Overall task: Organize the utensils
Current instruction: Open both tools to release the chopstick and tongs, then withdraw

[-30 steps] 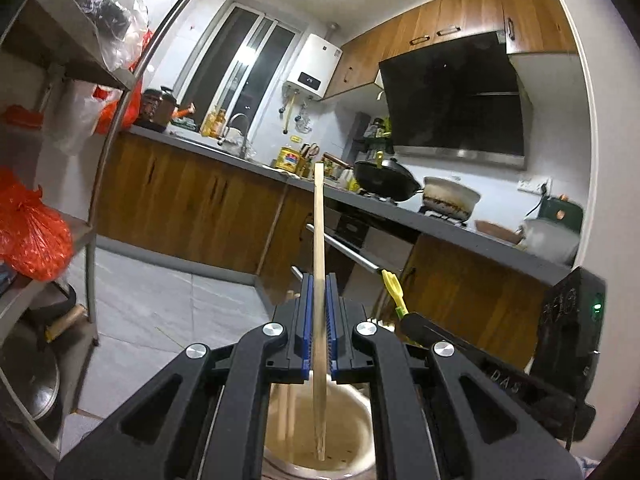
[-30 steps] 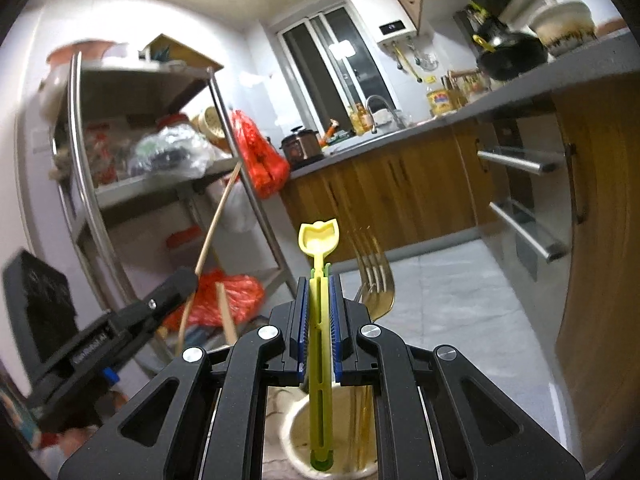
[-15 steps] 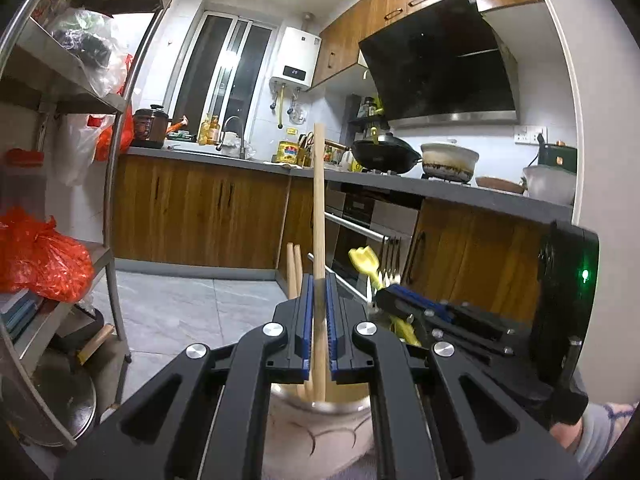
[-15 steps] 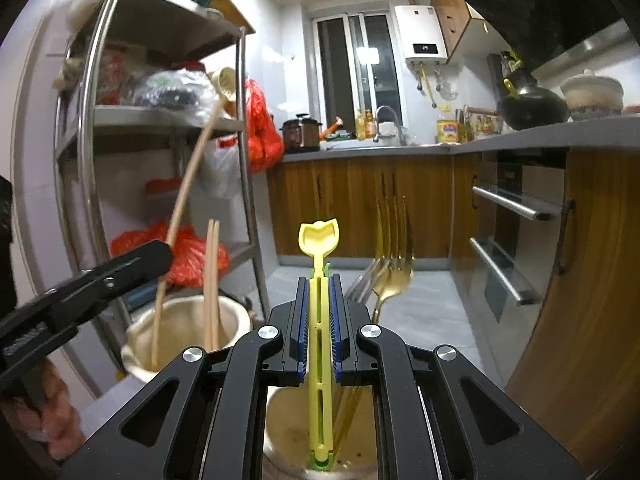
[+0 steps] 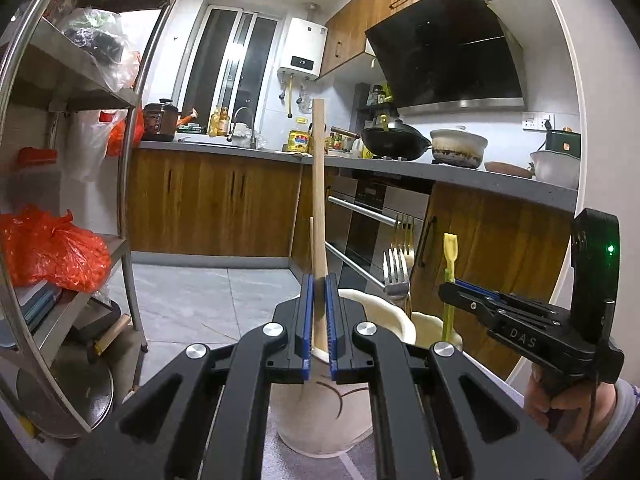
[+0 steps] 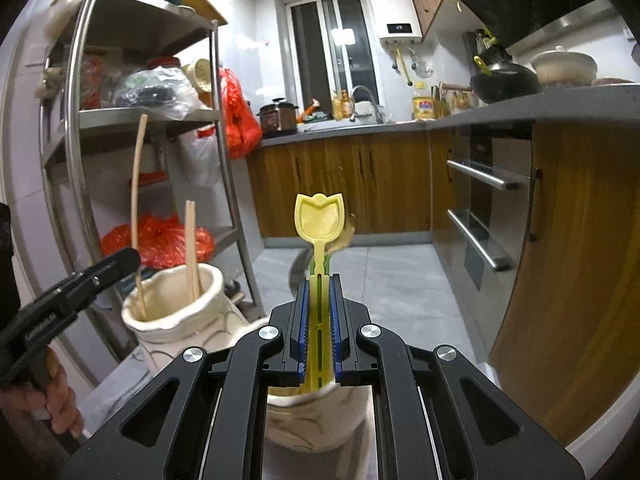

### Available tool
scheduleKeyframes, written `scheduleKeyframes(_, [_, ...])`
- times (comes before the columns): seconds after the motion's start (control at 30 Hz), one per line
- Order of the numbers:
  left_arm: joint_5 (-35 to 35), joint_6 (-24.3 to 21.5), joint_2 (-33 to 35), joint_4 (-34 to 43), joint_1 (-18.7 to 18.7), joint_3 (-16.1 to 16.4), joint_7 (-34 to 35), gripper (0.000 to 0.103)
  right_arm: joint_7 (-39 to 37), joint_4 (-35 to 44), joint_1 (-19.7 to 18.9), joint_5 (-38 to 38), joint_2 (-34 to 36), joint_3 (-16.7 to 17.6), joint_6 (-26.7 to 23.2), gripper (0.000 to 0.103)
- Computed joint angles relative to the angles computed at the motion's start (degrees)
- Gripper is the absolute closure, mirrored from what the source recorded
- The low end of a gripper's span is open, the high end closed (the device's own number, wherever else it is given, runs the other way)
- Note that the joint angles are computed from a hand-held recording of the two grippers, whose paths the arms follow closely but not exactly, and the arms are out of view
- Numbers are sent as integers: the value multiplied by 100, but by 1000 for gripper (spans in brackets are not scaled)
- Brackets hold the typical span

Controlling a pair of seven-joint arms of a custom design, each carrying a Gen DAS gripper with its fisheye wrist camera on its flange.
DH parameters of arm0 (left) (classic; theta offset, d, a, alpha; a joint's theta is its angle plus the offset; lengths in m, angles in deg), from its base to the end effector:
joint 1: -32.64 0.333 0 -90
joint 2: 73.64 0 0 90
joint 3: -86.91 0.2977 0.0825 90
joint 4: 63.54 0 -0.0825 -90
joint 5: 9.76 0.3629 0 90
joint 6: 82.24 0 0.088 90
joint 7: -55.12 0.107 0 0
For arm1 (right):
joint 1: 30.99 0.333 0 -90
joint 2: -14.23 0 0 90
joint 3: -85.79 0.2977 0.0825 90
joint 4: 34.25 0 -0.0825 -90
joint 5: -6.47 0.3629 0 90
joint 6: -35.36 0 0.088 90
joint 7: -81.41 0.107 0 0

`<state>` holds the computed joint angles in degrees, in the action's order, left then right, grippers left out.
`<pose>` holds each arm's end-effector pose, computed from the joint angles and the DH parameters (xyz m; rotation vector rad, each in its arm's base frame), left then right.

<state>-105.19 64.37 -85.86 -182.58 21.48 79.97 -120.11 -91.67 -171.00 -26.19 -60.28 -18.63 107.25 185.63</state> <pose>0.4980 -0.1525 0.5737 -0.8689 2.0349 -1.7305 0.3614 0.2308 0.5742 -1.1795 1.6843 -1.0568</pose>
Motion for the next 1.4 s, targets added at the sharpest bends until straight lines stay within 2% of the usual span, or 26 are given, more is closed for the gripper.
scheduleKeyframes(0.07, [77,6,34,28,3,-8,-73,97,52,-39,16,21,31,-101,209,93])
scheduleKeyframes(0.27, [185,9,86,54,-3,-17,-133,97,-80,-116,2,274,83,-174,320,93])
scheduleKeyframes(0.6, [251,174,153,99,-14,-50,-184,96,-231,-93,-54,560,140,-54,133,92])
scheduleKeyframes(0.9, [195,272,150,101,-40,-65,-54,96,-218,-89,-33,508,152,-32,6,91])
scheduleKeyframes(1.0, [195,287,149,102,-43,-69,-58,96,-150,-112,-28,480,123,-44,5,78])
scheduleKeyframes(1.07, [193,290,149,100,-43,-67,-43,95,-35,-133,-58,418,80,-32,31,65])
scheduleKeyframes(1.1, [185,298,144,96,-43,-67,-29,92,23,-141,-74,378,58,-32,62,61])
scheduleKeyframes(1.17, [195,301,139,91,-41,-65,-44,81,156,-167,-115,299,-3,-7,83,45])
scheduleKeyframes(1.2, [199,304,142,94,-41,-65,-61,75,198,-178,-125,274,-24,-9,101,40])
scheduleKeyframes(1.27, [157,267,136,95,-38,-49,-30,73,331,-221,-161,218,-95,-5,144,26])
scheduleKeyframes(1.37, [15,253,98,73,-30,-43,112,61,455,-254,-206,164,-163,11,180,12])
scheduleKeyframes(1.4, [-36,305,90,70,-33,-58,181,54,492,-261,-218,154,-184,12,193,11])
